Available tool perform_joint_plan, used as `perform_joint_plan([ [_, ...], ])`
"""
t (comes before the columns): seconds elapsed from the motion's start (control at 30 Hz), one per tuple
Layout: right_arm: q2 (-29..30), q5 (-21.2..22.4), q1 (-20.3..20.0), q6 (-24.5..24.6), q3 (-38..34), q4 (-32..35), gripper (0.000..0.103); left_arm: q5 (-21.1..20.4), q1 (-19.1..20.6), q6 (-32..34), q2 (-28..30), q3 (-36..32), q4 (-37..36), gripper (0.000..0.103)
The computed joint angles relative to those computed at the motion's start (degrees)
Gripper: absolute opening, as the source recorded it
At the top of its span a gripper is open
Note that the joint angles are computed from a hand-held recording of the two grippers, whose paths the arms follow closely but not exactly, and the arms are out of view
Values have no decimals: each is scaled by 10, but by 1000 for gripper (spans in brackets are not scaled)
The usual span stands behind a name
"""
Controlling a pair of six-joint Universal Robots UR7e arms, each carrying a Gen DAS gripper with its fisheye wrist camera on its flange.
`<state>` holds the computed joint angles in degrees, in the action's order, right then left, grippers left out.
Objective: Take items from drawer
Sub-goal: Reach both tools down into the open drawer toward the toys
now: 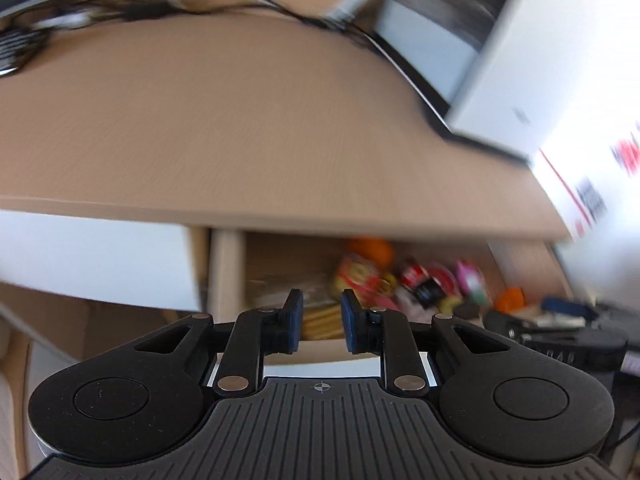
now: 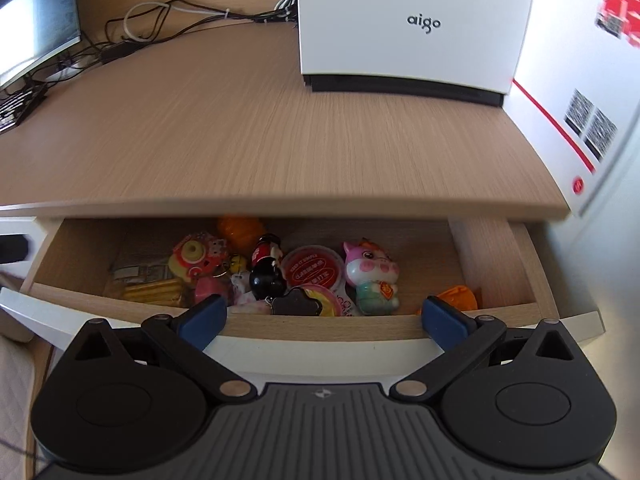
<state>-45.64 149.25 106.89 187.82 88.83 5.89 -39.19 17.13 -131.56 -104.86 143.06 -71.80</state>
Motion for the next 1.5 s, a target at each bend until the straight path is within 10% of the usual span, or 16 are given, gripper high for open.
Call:
perform_joint_plan([
  [0.23, 10, 11, 31, 102, 14, 74, 103, -24, 49, 195, 64, 34, -241, 22],
  [0.8, 43, -13, 96, 341, 36, 247, 103, -136, -12, 257, 66, 65, -361, 21],
  [0.97, 38, -33, 97, 360, 36, 269, 102, -106, 40, 298, 72, 45, -347, 21],
  [1.23, -9, 14, 111, 284, 63, 186, 99, -118, 181, 452, 138, 42, -518, 24],
  [1.5, -24, 38, 93, 268, 68, 171, 99, -97, 225, 531, 216, 26, -637, 26],
])
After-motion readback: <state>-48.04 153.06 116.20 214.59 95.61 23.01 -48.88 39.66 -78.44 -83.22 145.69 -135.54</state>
